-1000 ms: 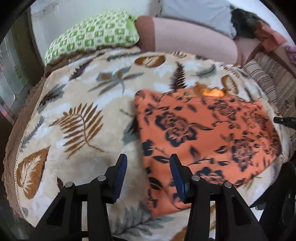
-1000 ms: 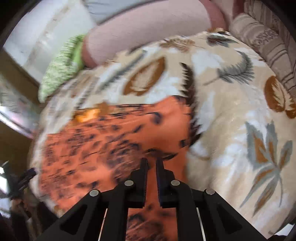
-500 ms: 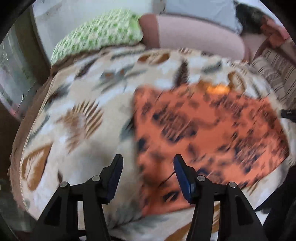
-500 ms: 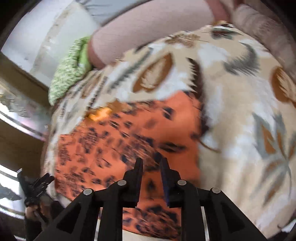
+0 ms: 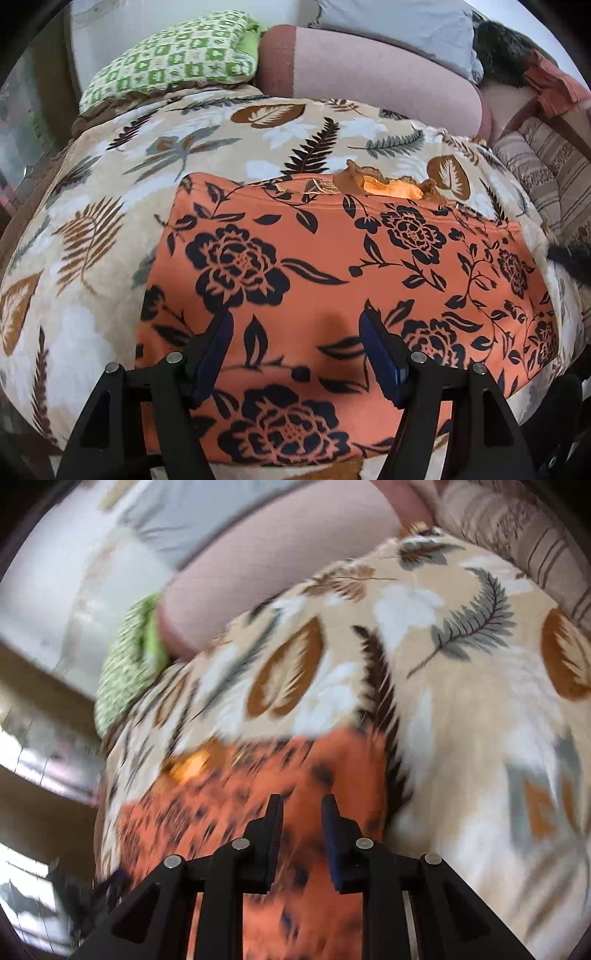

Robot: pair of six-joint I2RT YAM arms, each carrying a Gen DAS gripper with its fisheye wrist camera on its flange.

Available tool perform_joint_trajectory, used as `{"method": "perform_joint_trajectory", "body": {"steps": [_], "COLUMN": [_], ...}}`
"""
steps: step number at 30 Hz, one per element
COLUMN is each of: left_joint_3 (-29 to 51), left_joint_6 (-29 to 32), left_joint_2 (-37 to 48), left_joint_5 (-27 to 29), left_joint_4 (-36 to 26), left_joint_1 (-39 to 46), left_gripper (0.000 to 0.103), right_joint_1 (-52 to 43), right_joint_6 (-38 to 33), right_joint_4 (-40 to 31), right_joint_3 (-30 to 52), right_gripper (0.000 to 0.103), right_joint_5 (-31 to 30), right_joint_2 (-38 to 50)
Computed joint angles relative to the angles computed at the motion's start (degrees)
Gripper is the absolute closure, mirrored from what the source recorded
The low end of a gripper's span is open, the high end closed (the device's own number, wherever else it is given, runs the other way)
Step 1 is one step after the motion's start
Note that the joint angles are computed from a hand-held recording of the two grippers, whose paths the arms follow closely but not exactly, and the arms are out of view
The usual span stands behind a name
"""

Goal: Fold small clothes

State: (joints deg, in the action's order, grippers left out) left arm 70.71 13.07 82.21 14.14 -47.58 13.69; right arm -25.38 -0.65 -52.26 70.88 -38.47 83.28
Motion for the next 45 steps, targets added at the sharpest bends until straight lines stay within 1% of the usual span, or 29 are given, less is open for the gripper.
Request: {"method": "perform_joint_trajectory", "body": {"steps": [1, 2, 4, 5, 6, 7, 9, 13, 14, 16, 17, 18, 19, 21, 24, 25, 26, 28, 29, 30, 31, 33, 34, 36, 38, 40, 41, 42, 45], "left_joint_3": [-0.7, -1.4, -2.4, -2.9, -3.8, -4.6, -5.1, -4.3, -4.4, -5.1, -5.2, -5.3, -5.4, -5.9, -6.4, -6.3, -6.0, -6.0, -6.3, -6.5, -6.5, -6.5, -6.6, -7.0, -6.8, -6.6, -6.6, -6.5, -6.8], "left_joint_6": [-0.1, -0.3, 0.0, 0.4, 1.2, 2.6, 3.4, 2.1, 1.9, 1.5, 1.6, 1.6, 1.5, 1.3, 0.2, -0.5, -1.2, -2.9, -3.7, -4.1, -4.3, -4.2, -4.0, -4.1, -4.6, -5.3, -5.5, -5.6, -6.5], "left_joint_2": [-0.8, -1.3, -1.1, -0.7, 0.0, 0.4, -1.4, -6.0, -6.4, -6.7, -6.2, -5.4, -4.8, -4.6, -6.5, -6.9, -7.1, -7.8, -8.1, -8.2, -8.1, -7.6, -7.5, -7.6, -7.2, -7.1, -7.1, -7.0, -6.4], "left_joint_5": [1.0, 1.3, -0.3, -2.0, -4.9, -7.5, -8.9, -4.4, -4.1, -4.7, -5.5, -6.3, -6.8, -7.0, -5.4, -4.9, -4.0, -2.9, -3.0, -3.1, -3.0, -3.5, -3.6, -4.2, -4.0, -3.6, -3.7, -3.6, -5.1], "left_joint_4": [-0.2, -0.1, 0.3, 1.0, 2.0, 2.9, 2.5, -0.1, -0.5, -0.6, -0.9, -1.4, -1.6, -1.6, -0.8, -0.7, -0.7, 0.0, 0.4, 0.7, 0.8, 0.6, 0.6, 1.2, 1.1, 1.3, 1.5, 1.7, 3.4], "left_joint_1": [0.4, 0.1, -1.4, -2.6, -4.2, -5.5, -6.1, -3.6, -3.4, -3.7, -4.2, -4.6, -4.9, -4.6, -3.0, -2.8, -2.5, -2.5, -2.9, -3.4, -3.7, -4.9, -5.3, -6.1, -6.2, -6.2, -6.3, -6.5, -8.2], "left_gripper": [0.029, 0.025, 0.025, 0.025, 0.025, 0.025, 0.025, 0.024, 0.023, 0.023, 0.023, 0.023, 0.023, 0.023, 0.023, 0.023, 0.023, 0.023, 0.023, 0.023, 0.023, 0.023, 0.023, 0.023, 0.023, 0.023, 0.023, 0.023, 0.023], "right_joint_1": [-1.0, -1.2, -0.9, 0.0, 1.0, 1.3, -0.7, -3.7, -1.3, 0.2, 0.4, 0.9, -0.6, -3.9, -8.1, -11.1, -11.3, -14.7, -16.3, -17.4, -19.8, -20.7, -21.6, -19.1, -18.3, -18.5, -19.5, -20.6, -19.9], "right_joint_6": [-1.3, -2.2, -2.7, -2.3, -1.8, -0.3, 1.3, -0.1, 1.8, 1.4, 1.6, 3.6, 6.3, 8.0, 5.1, 2.2, 2.7, -1.9, -3.6, -4.2, -7.1, -4.6, -3.2, 3.1, 7.9, 10.2, 11.6, 10.7, 12.4], "right_joint_4": [-2.1, -3.3, -2.6, -0.8, 0.4, 1.4, -0.1, -4.0, -2.7, -1.1, -0.3, 0.9, 3.7, 5.8, 0.2, -4.1, -5.4, -12.0, -14.7, -15.3, -16.4, -13.6, -11.6, -3.7, 1.4, 3.1, 3.7, 2.6, 4.2], "right_joint_3": [-3.3, -6.5, -12.3, -14.3, -15.8, -16.5, -15.9, -14.3, -14.8, -17.5, -18.8, -20.0, -22.3, -23.9, -23.4, -23.7, -24.6, -28.0, -30.7, -32.8, -34.1, -36.6, -37.0, -38.4, -37.4, -36.6, -36.9, -36.5, -36.1], "right_gripper": [0.071, 0.051, 0.024, 0.024, 0.025, 0.026, 0.026, 0.025, 0.025, 0.025, 0.025, 0.025, 0.027, 0.027, 0.026, 0.026, 0.026, 0.026, 0.026, 0.026, 0.026, 0.026, 0.026, 0.026, 0.026, 0.026, 0.026, 0.026, 0.026], "right_joint_5": [-2.0, -2.8, -1.8, -0.6, 3.0, 4.5, 1.6, -4.7, -4.9, -5.3, -4.6, -2.0, -1.7, -5.8, -9.8, -12.8, -13.6, -15.9, -15.9, -15.8, -16.0, -15.6, -16.6, -17.7, -16.8, -15.4, -17.0, -17.5, -16.8], "right_joint_2": [-3.8, -6.8, -11.2, -11.9, -11.0, -10.0, -12.4, -19.8, -20.1, -19.3, -17.3, -14.1, -12.1, -14.4, -21.1, -24.0, -26.6, -30.7, -32.4, -32.5, -31.1, -30.3, -28.5, -27.3, -24.0, -20.0, -19.0, -18.5, -19.2]}}
